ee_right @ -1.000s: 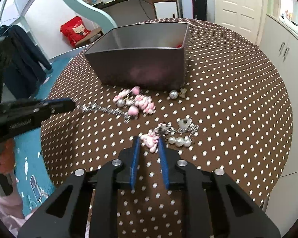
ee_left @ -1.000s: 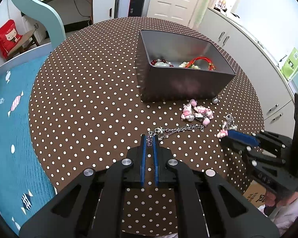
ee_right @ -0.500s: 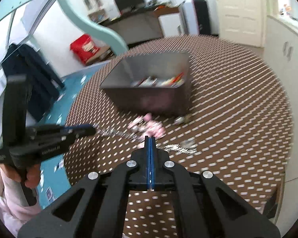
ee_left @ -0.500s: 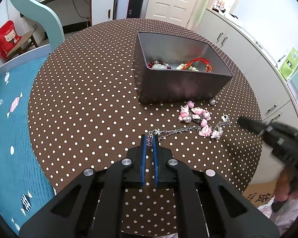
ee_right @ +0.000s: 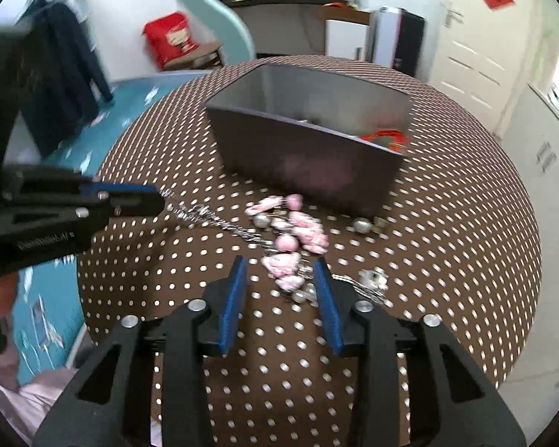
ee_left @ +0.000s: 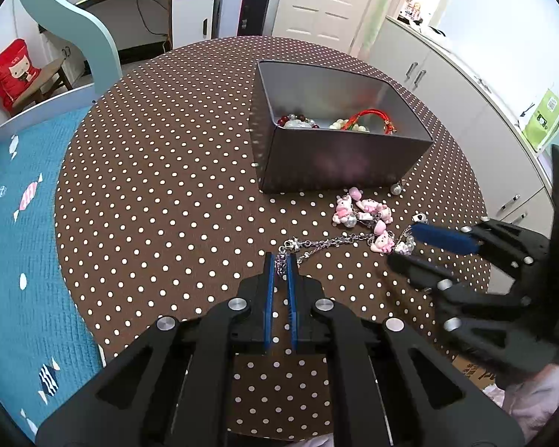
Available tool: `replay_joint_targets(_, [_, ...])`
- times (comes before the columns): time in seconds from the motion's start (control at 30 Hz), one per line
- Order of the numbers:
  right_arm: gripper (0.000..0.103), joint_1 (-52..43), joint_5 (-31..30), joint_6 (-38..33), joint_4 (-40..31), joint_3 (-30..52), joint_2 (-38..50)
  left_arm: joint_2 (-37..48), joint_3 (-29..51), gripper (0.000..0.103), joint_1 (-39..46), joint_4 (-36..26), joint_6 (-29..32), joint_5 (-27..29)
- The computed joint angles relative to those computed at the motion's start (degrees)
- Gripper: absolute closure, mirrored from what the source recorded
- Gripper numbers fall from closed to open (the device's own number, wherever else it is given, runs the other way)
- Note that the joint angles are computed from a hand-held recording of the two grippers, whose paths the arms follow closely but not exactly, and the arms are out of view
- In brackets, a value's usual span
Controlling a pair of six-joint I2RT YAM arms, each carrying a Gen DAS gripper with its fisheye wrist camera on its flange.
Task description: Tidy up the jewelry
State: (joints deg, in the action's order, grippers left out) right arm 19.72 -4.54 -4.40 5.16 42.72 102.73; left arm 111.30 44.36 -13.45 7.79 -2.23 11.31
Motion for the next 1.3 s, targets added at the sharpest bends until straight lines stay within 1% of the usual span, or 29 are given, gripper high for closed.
replay_joint_targets(0.07, [0.069,1.26,2.09,-0.88,-0.64,1.98,2.50,0.21,0.23,0.097,0.15,-0.09,-0.01,-0.06])
replay_joint_targets(0.1, [0.073,2.03,4.60,-1.32,-0.62,3.02,3.94,0.33,0.28,0.097,0.14,-0.08,-0.07,-0.10])
replay_joint_targets(0.13, [0.082,1.74,3.84,-1.88,-0.18,3.18,4.49,0.42,0.31,0.097,0.18,-0.08,-0.07,-0.03])
replay_joint_targets(0.2, [0.083,1.19,2.68,-2.01,-1.09,3.86,4.78,0.45,0.22,0.097,0.17,-0.01,-0.03,0.15])
replay_joint_targets(0.3, [0.083,1.00,3.67,-1.31,-1.13,3.49,4.06,0.53,0.28,0.097,0.36,0.08,-0.06,0.46])
replay_joint_targets(0.37, [0.083,-0.70,-1.05,0.49,-0.77,2.15,1.92,0.42,0.34,0.097,0.39,0.10,-0.12,0.44])
replay_joint_targets(0.53, [0.083,-6.26,-8.86,4.05,-0.24,-1.49,-6.64,-2.27,-0.62,0.097,0.51,0.23,0.18,0.94])
replay_joint_targets(0.63, [0.083,-7.23,-7.59,4.73,-0.49,-2.73,-11.49,-4.96,-1.23,0.097,0.73,0.07,0.31,1.91])
replay_joint_targets(0.67, [0.085,-7.86,-8.10,4.82,-0.64,-2.86,-12.49,-5.84,-1.35,0.097,0.73,-0.03,0.39,1.97])
replay_joint_targets(0.7, [0.095,-8.53,-8.83,5.03,-0.96,-2.90,-13.68,-6.73,-1.55,0.097,0.70,0.04,0.43,1.92])
replay_joint_targets(0.83, [0.096,-9.58,-9.70,5.57,-1.72,-3.27,-17.39,-10.62,-1.34,0.097,0.57,-0.65,0.36,2.26])
replay_joint_targets(0.9, [0.095,-9.08,-8.84,4.42,-2.23,-3.14,-17.65,-12.03,-1.24,0.097,0.24,-0.74,0.40,1.80])
replay_joint_targets(0.93, [0.094,-8.32,-7.80,4.24,-2.51,-2.88,-17.31,-12.62,-1.34,0.097,0.26,-0.64,0.41,1.88])
replay_joint_targets(0.97, [0.090,-7.78,-6.68,4.00,-2.48,-2.77,-16.66,-12.91,-1.28,0.097,0.20,-0.65,0.33,1.77])
replay_joint_targets(1.0, [0.074,-7.38,-6.50,3.71,-2.24,-2.90,-15.43,-13.13,-1.33,0.097,0.10,-0.62,0.24,1.57])
replay_joint_targets(1.03, [0.060,-7.11,-6.53,3.52,-1.61,-3.22,-13.89,-13.09,-1.21,0.097,0.26,-0.78,0.40,1.70])
replay_joint_targets(1.1, [0.060,-6.11,-4.79,3.58,-0.65,-3.32,-10.13,-12.47,-0.68,0.097,0.14,-1.26,0.54,1.69])
replay_joint_targets(1.17, [0.060,-4.40,-2.20,3.52,0.05,-1.86,-4.43,-11.35,-0.53,0.097,0.09,-1.32,0.55,1.70])
replay_joint_targets(1.23, [0.065,-2.76,0.57,3.97,-0.12,0.42,0.20,-10.41,-0.35,0.097,0.08,-1.40,0.45,1.68])
replay_joint_targets(1.3, [0.068,-1.84,1.08,3.54,0.48,0.97,1.34,-9.36,-0.14,0.097,0.08,-1.39,0.34,1.64])
